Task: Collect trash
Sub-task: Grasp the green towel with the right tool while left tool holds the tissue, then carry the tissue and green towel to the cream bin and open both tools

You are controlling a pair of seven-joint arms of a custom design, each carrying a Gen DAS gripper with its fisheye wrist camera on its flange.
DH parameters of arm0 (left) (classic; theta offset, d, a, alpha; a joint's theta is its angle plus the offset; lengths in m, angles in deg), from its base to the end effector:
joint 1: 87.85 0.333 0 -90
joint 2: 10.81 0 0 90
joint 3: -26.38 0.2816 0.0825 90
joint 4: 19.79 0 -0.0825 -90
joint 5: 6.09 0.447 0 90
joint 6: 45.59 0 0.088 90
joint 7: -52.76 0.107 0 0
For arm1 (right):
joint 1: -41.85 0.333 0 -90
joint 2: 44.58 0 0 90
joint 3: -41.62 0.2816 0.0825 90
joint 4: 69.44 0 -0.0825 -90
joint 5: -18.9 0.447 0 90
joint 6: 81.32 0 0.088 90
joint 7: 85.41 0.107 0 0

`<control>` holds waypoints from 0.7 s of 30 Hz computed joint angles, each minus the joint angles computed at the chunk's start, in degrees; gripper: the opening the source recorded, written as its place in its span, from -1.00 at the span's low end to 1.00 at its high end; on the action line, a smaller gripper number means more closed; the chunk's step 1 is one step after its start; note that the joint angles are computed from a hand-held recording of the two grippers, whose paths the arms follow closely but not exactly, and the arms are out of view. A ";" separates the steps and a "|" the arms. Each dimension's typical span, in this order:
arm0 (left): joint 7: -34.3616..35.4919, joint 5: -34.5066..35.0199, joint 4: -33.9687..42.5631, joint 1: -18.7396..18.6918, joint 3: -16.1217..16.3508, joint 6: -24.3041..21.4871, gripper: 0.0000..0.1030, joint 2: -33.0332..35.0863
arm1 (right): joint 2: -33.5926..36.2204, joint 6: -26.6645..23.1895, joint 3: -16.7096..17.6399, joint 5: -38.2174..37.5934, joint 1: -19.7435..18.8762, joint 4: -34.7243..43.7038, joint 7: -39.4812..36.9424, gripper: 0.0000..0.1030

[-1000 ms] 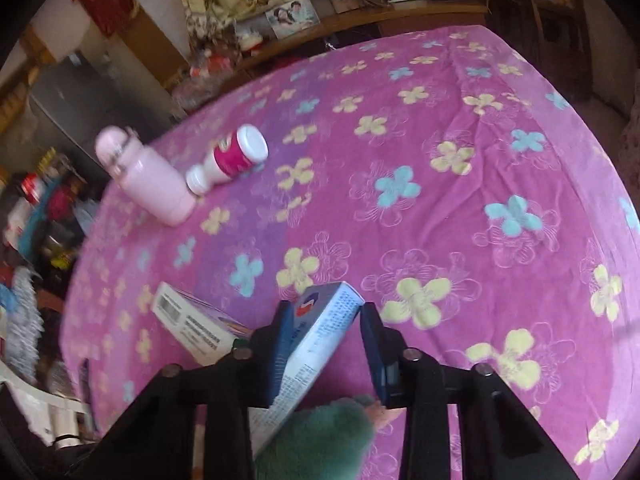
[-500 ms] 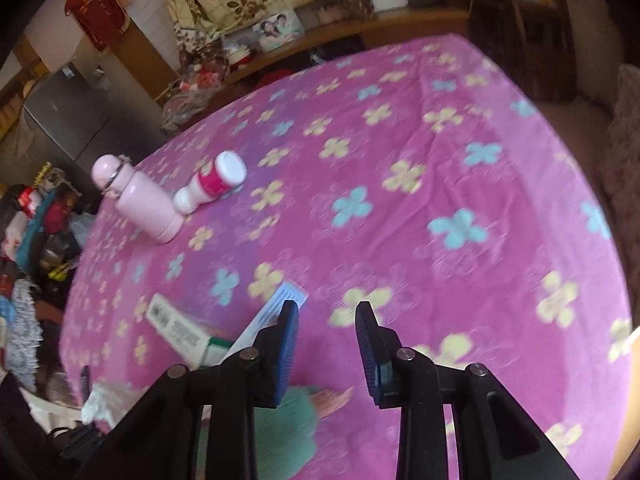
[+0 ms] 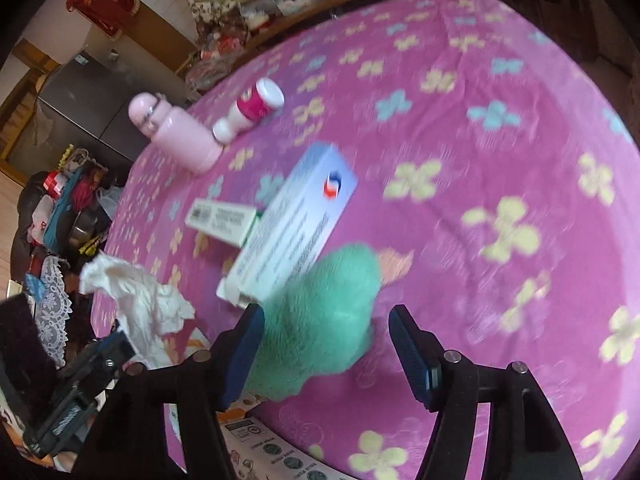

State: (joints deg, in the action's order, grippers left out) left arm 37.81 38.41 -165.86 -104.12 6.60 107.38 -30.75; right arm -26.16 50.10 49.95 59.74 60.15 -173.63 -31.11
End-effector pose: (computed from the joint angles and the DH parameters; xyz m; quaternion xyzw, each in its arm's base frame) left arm 0.4075 -0.3134 0.3540 -0.8208 0.4513 -0.2957 0.1874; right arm 0.6165 0.3203 0.3178 -0.8486 0.4301 0.1416 0.2735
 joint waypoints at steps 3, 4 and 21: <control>0.47 -0.15 0.82 -0.51 -0.43 -1.28 -0.67 0.33 | -0.49 3.11 0.72 2.64 -0.12 -1.82 -2.31 0.12; 0.57 -0.13 1.05 -0.65 -0.54 -1.83 -0.67 0.36 | -1.13 3.58 1.10 4.28 -0.52 -2.63 -4.26 -0.06; 0.82 2.64 8.30 -2.77 -1.62 -6.93 -0.67 5.09 | -12.60 7.56 -2.07 14.09 -2.15 -11.55 -15.97 -0.16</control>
